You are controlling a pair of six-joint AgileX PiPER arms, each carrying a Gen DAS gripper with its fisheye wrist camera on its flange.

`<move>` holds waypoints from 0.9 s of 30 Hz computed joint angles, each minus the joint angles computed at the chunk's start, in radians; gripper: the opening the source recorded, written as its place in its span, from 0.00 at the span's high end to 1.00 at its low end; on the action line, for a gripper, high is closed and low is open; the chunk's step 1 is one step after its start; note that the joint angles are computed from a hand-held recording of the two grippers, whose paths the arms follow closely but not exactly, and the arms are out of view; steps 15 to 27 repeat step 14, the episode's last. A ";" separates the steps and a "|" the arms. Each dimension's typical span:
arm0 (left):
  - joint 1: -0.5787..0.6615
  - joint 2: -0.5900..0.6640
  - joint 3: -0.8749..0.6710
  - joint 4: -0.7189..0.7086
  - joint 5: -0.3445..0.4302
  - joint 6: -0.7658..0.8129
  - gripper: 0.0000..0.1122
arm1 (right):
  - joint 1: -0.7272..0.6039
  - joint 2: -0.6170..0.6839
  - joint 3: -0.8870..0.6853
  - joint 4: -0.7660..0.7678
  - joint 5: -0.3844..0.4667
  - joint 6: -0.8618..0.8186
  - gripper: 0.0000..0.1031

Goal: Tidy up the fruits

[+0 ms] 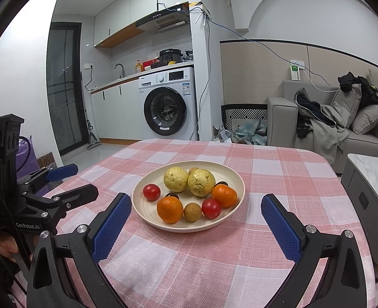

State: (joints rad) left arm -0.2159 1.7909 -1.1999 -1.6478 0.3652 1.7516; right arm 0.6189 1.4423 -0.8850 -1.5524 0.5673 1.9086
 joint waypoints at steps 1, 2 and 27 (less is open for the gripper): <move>-0.001 0.000 0.001 -0.004 -0.001 0.003 0.09 | -0.001 0.000 0.000 0.000 -0.001 0.000 0.00; -0.002 0.000 0.001 -0.005 -0.001 0.004 0.09 | 0.000 0.000 0.000 0.000 0.001 0.000 0.00; -0.002 -0.005 0.003 0.005 -0.006 -0.006 0.09 | 0.001 0.002 -0.002 0.001 0.001 -0.001 0.00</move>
